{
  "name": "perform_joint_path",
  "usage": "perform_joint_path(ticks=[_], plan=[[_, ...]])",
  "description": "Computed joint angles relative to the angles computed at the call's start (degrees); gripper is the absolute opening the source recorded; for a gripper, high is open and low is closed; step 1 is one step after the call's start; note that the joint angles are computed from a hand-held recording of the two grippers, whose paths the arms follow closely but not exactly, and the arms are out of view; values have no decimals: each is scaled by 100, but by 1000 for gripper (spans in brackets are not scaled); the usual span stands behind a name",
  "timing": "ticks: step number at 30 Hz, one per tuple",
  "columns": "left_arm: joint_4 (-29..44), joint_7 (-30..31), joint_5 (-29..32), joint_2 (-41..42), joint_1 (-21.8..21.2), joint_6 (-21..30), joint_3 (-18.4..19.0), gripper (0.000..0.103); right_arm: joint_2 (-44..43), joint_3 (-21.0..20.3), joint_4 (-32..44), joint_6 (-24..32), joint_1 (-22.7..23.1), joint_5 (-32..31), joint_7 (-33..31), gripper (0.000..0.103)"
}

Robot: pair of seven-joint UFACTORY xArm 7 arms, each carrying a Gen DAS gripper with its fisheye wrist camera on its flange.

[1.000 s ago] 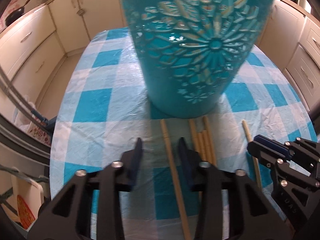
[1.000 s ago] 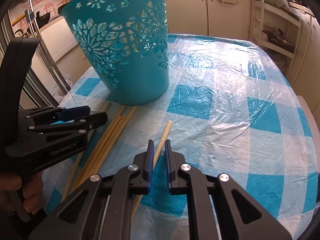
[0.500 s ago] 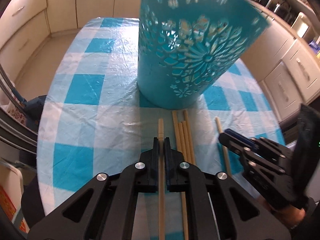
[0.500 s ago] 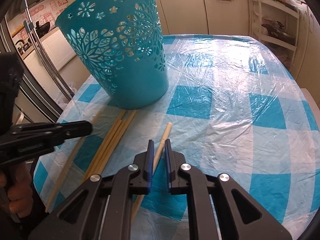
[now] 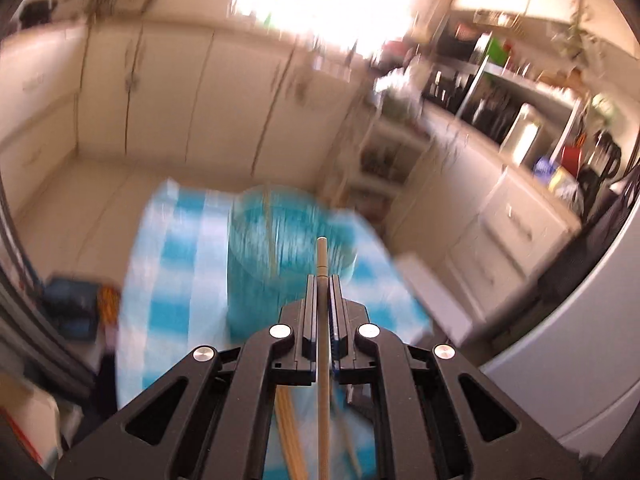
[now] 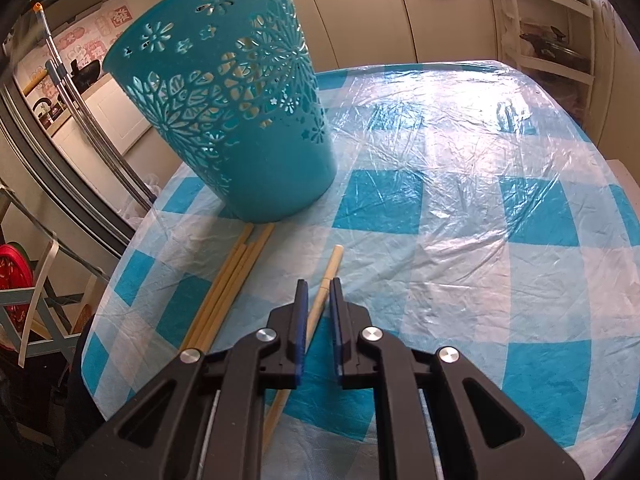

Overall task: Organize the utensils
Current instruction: 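Carry the chopstick into the basket with the left gripper while the right gripper grasps another chopstick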

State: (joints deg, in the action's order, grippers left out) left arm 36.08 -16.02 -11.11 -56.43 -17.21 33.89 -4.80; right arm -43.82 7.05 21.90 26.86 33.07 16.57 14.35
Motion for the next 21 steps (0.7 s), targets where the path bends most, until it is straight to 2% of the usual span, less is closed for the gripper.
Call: perform_joint_path(ticks=[3,4,8,14,17,21], plan=[[210,-137,182,267,314,-870,-225,5,-18,-88,-25,-27,54,68,-43,11],[264,-249,277,407,498,-1275,-351,5,-40,-120,-44,-35,76,102,-60,11],[603,-861,727,1095,1333,-2210,-886,5,-156,-255,-120,-21,134,231,-160,11],[1029,-1838,1518,1883,2654,-2714,-1785,5,-234,-382,-185,-50,199,440,-266,11],[1054,-2203,1842,2149,3043,-2860,-2083,5,-231,-401,-192,-69,216,518,-303,11],[912,-2606,2196,2262,3330,-3000,-2283,6,-218,-374,-191,-86,216,559,-322,13]])
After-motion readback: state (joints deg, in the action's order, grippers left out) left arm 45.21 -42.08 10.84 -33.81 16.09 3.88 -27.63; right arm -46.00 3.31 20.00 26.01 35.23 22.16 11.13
